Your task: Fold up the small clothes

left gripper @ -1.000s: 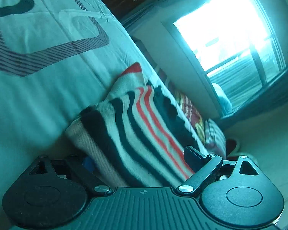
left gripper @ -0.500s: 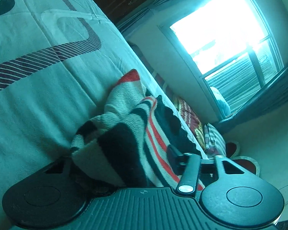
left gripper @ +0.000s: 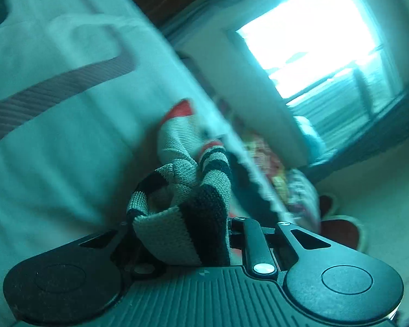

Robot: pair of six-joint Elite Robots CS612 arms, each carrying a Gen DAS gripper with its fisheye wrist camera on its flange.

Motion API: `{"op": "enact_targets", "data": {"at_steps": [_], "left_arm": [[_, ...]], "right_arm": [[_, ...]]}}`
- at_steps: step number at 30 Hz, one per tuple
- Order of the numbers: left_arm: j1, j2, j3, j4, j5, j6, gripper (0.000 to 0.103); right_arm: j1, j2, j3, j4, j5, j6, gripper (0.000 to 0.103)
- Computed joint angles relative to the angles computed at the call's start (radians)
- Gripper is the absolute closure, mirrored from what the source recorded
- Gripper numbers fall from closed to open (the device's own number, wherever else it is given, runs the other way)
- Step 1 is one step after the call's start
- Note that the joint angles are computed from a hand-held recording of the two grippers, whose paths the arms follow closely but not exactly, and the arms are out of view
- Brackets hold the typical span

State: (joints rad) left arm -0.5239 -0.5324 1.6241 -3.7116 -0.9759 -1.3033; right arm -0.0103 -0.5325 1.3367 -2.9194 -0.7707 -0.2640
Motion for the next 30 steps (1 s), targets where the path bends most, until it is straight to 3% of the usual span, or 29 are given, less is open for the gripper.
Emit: {"op": "enact_targets", "data": {"at_steps": [3, 6, 7, 8, 10, 12, 15, 16, 17, 18, 19, 21, 23, 26, 28, 30], "left_arm": [[0.001, -0.027, -0.037, -0.012, -0.042, 0.181, 0.086], [0.001, -0.047, -0.104, 0.049, -0.13, 0.376, 0.086], [0.0, -0.05, -0.13, 0.084, -0.159, 0.426, 0.086], [-0.003, -0.051, -0.158, 0.122, -0.183, 0.478, 0.086], [-0.013, -0.044, -0.222, 0.225, -0.216, 0.559, 0.086], [-0.027, -0.022, -0.295, 0.338, -0.234, 0.631, 0.086], [-0.039, 0.024, -0.418, 0.578, -0.306, 0.659, 0.083], [-0.043, 0.044, -0.458, 0.651, -0.328, 0.687, 0.077], [-0.051, 0.061, -0.484, 0.683, -0.334, 0.729, 0.052], [-0.064, 0.063, -0.489, 0.673, -0.319, 0.781, 0.017], [-0.068, 0.055, -0.475, 0.634, -0.345, 0.799, 0.009], [-0.066, 0.022, -0.414, 0.524, -0.426, 0.782, 0.008], [-0.065, -0.024, -0.328, 0.412, -0.434, 0.76, 0.008], [-0.058, -0.081, -0.206, 0.304, -0.316, 0.696, 0.008], [-0.045, -0.102, -0.156, 0.335, -0.213, 0.633, 0.008], [-0.016, -0.096, -0.151, 0.38, -0.204, 0.596, 0.008]], "right_arm": [[-0.002, 0.004, 0.0, -0.012, 0.007, 0.014, 0.103], [-0.006, 0.001, -0.002, -0.001, 0.015, 0.044, 0.103], [-0.015, -0.003, 0.007, -0.039, 0.021, 0.104, 0.101], [-0.029, -0.002, 0.015, -0.119, 0.038, 0.195, 0.091], [-0.065, 0.001, 0.028, -0.249, 0.066, 0.352, 0.087], [-0.098, -0.006, 0.046, -0.326, 0.051, 0.449, 0.084], [-0.149, -0.012, 0.056, -0.354, 0.065, 0.553, 0.067], [-0.164, -0.012, 0.059, -0.369, 0.067, 0.589, 0.057], [-0.176, -0.011, 0.061, -0.387, 0.074, 0.619, 0.047], [-0.188, -0.011, 0.064, -0.403, 0.082, 0.64, 0.045], [-0.199, -0.014, 0.068, -0.404, 0.09, 0.647, 0.044], [-0.216, -0.019, 0.077, -0.399, 0.124, 0.635, 0.041], [-0.227, -0.02, 0.08, -0.384, 0.168, 0.62, 0.033], [-0.224, -0.024, 0.07, -0.245, 0.257, 0.52, 0.03], [-0.213, -0.029, 0.062, -0.111, 0.28, 0.433, 0.03], [-0.196, -0.032, 0.049, 0.025, 0.287, 0.341, 0.029]]}}
